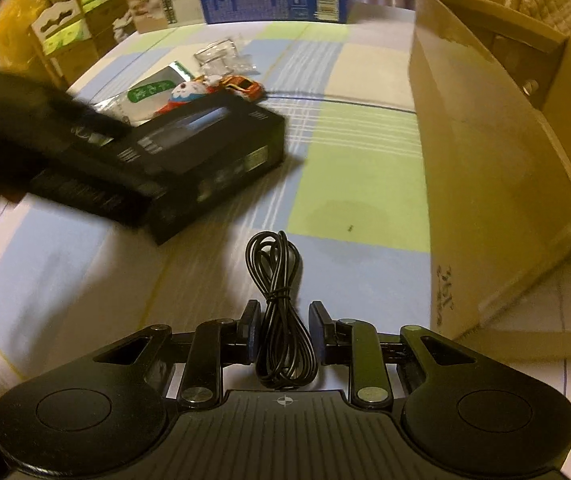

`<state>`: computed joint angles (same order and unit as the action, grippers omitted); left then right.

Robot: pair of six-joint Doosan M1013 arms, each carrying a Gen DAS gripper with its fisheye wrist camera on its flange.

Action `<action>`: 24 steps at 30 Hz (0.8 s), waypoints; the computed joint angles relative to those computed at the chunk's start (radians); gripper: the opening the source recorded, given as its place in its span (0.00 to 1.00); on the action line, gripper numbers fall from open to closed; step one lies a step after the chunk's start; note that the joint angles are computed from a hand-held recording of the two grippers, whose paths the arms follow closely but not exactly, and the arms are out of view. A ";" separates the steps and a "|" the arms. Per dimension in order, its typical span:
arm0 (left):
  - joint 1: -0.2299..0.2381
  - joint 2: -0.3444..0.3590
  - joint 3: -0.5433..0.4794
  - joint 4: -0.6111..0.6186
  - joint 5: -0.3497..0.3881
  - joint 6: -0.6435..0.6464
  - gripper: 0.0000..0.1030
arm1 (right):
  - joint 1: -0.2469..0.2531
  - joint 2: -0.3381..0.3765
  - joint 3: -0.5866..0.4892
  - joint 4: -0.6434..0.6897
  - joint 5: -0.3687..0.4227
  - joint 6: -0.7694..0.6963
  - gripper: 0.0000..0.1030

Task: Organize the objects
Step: 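Grasp the black FLYCO box with the left tool while the right tool holds the cable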

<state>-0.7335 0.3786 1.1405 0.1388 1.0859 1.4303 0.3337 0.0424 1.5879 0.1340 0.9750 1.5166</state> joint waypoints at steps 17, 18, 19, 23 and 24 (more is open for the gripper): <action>-0.029 -0.118 0.171 -0.026 -0.057 -0.095 0.82 | -0.014 -0.035 0.032 0.026 -0.016 0.032 0.30; -0.026 -0.114 0.169 -0.031 -0.063 -0.080 0.82 | -0.015 -0.033 0.031 0.026 -0.017 0.030 0.31; -0.024 -0.112 0.166 -0.032 -0.069 -0.066 0.82 | -0.015 -0.031 0.031 0.024 -0.018 0.030 0.32; -0.010 -0.096 0.148 -0.073 -0.074 0.011 0.82 | -0.012 -0.026 0.028 0.024 -0.023 0.001 0.34; -0.009 -0.094 0.146 -0.078 -0.072 0.026 0.82 | -0.010 -0.024 0.027 0.023 -0.023 -0.013 0.34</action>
<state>-0.7429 0.2847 1.2860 0.0607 1.0134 1.4563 0.3238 0.0188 1.6146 0.1570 0.9520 1.5037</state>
